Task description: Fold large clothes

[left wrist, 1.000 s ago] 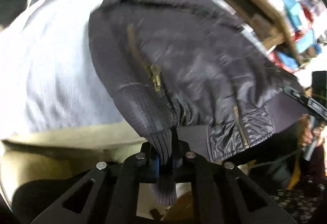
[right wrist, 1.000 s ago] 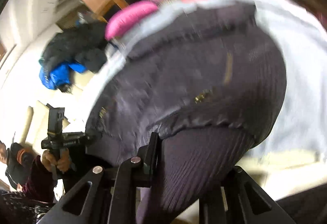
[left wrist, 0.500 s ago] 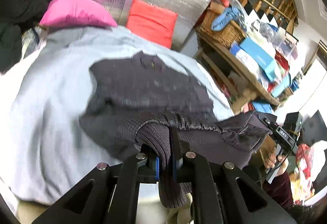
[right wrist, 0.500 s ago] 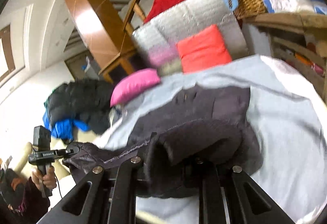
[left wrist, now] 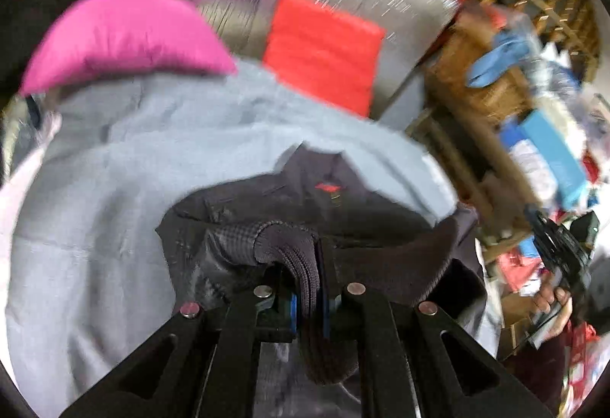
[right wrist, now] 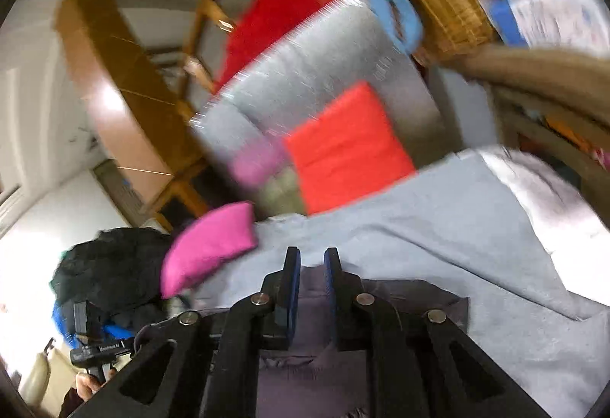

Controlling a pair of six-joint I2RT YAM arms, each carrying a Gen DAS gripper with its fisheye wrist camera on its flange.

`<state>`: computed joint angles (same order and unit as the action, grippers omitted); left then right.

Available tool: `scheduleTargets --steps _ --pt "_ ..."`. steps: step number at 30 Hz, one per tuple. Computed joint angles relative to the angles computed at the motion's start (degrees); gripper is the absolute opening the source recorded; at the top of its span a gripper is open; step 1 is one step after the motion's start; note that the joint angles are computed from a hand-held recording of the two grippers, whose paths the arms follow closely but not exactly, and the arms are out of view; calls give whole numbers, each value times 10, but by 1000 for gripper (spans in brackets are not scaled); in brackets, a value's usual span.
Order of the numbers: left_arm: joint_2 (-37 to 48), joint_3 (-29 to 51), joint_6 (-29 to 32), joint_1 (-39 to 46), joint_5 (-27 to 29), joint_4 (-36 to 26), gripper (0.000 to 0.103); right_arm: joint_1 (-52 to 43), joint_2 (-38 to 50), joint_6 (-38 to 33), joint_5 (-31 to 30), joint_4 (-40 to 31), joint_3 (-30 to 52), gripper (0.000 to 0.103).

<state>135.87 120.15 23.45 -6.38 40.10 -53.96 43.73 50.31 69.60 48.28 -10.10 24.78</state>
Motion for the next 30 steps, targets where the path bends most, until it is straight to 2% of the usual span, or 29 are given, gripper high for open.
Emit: scheduleTargets --steps 2,4,6,7,8,10,12,13,14,16,17,18,19,20,21,23,26,28,30 --pt "55 50 -19 -11 -13 -10 9 -84 12 19 -124 95 -78 16" --pt "100 80 -30 -17 -27 -3 9 -149 49 16 -206 185 -136 21" --pt "124 102 -33 -14 -19 -10 9 -207 97 15 -271 275 -176 46" --pt "135 113 -34 -11 -10 -16 9 -232 131 21 -297 346 -199 80" --pt "136 112 -33 -8 -6 -16 9 -235 156 25 -290 400 -216 87" --pt "124 89 -30 -6 -1 -3 9 -265 205 -17 -330 474 -219 87" --pt "109 64 -31 -4 4 13 9 -295 252 -48 -407 470 -186 87" --pt "102 52 -34 -2 9 20 9 -305 283 -72 -448 453 -157 86" --pt "96 42 -38 -1 14 25 9 -308 309 -93 -472 408 -121 86" --pt "83 24 -39 1 19 34 9 -299 359 -106 -467 308 -51 85" --pt "77 15 -37 0 17 40 9 -292 376 -108 -459 282 -30 79" --pt "73 10 -36 -1 15 43 9 -276 388 -115 -439 240 -3 71" --pt "67 1 -35 0 13 45 9 -246 385 -120 -399 183 25 55" --pt "65 0 -35 0 13 45 9 -215 371 -124 -356 131 47 29" --pt "59 -4 -35 3 14 44 9 -186 361 -124 -314 77 71 23" --pt "49 -6 -33 8 28 39 9 -117 344 -112 -211 -69 144 20" --pt "32 13 -38 11 48 29 9 -62 312 -117 -99 -199 225 19" --pt "34 42 -54 9 56 30 9 -63 283 -126 -55 -233 247 19" --pt "64 126 -79 -1 56 18 10 -97 267 -156 -43 -227 262 19"
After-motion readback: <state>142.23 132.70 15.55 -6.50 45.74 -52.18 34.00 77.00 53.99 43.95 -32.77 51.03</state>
